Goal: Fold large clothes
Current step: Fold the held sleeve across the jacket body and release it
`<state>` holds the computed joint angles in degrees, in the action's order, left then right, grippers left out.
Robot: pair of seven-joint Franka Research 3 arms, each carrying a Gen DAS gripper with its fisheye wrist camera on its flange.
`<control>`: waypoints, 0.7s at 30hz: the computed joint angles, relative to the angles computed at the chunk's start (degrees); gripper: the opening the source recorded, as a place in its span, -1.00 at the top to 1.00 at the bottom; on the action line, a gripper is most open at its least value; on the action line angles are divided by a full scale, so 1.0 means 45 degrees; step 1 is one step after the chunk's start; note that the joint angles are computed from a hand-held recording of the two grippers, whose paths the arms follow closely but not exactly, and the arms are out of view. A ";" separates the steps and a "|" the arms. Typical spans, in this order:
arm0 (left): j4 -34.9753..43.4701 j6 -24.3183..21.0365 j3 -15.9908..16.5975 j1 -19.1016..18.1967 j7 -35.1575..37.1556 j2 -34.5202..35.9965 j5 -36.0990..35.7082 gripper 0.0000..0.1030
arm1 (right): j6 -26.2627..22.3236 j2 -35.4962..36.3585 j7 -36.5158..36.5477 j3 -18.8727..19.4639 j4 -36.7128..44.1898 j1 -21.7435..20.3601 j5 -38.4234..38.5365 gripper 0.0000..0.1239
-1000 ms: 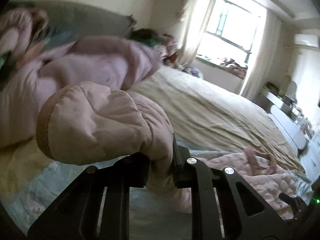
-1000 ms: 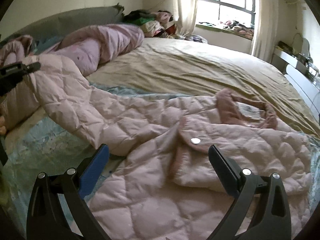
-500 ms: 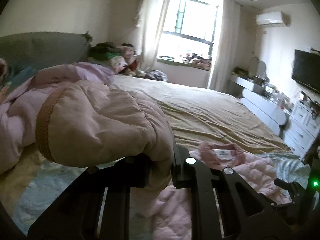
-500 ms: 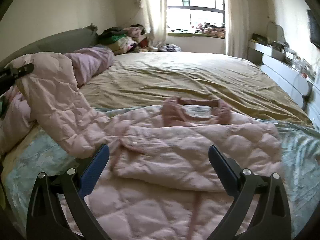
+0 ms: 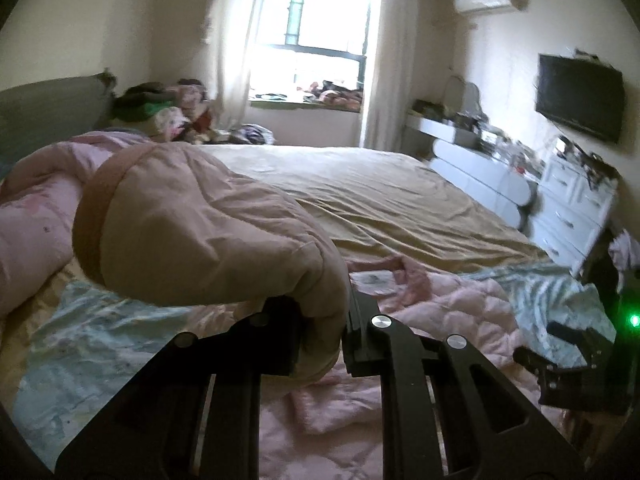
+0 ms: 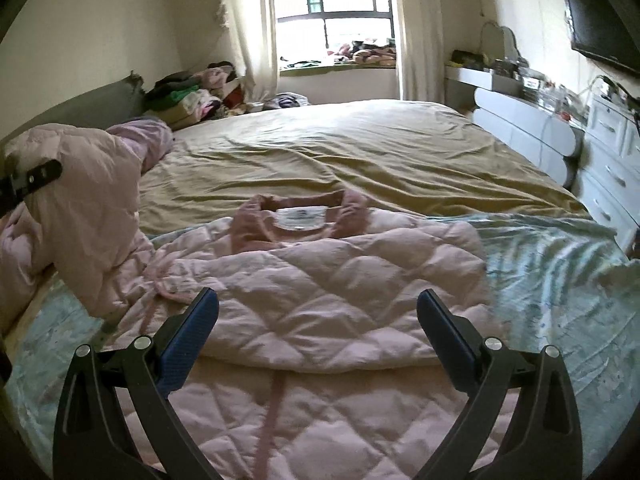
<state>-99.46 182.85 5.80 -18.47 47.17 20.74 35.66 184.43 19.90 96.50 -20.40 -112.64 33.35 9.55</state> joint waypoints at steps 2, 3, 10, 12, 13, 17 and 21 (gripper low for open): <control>0.0273 -0.0095 -0.0655 0.0334 0.0477 0.0321 -0.0212 0.83 | 0.0057 0.0019 0.0047 -0.0149 -0.0082 0.0022 0.0056 -0.59; 0.0342 -0.0124 -0.0913 0.0489 0.0713 0.0420 -0.0333 0.83 | 0.0082 -0.0003 0.0073 -0.0251 -0.0168 0.0051 0.0098 -0.59; 0.0894 -0.0557 -0.2715 0.1359 0.2667 0.1271 -0.1530 0.83 | 0.0166 -0.0066 0.0088 -0.0860 -0.0552 0.0276 0.0340 -0.59; 0.0917 -0.0636 -0.3019 0.1505 0.3118 0.1384 -0.1866 0.83 | 0.0190 -0.0085 0.0076 -0.0931 -0.0624 0.0277 0.0423 -0.59; 0.1022 -0.0737 -0.3113 0.1501 0.3319 0.1488 -0.2012 0.83 | 0.0189 -0.0076 0.0105 -0.1114 -0.0664 0.0412 0.0457 -0.59; 0.1096 -0.0983 -0.4007 0.1963 0.4427 0.1807 -0.2734 0.83 | 0.0239 -0.0094 0.0058 -0.1309 -0.0785 0.0517 0.0608 -0.59; 0.1275 -0.1347 -0.4441 0.1978 0.5290 0.2198 -0.3290 0.83 | 0.0250 -0.0118 0.0050 -0.1584 -0.0986 0.0740 0.0785 -0.59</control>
<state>-93.72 176.79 -14.19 -9.57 70.98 30.64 20.85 185.56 19.37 96.72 -27.53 -117.08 36.68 13.08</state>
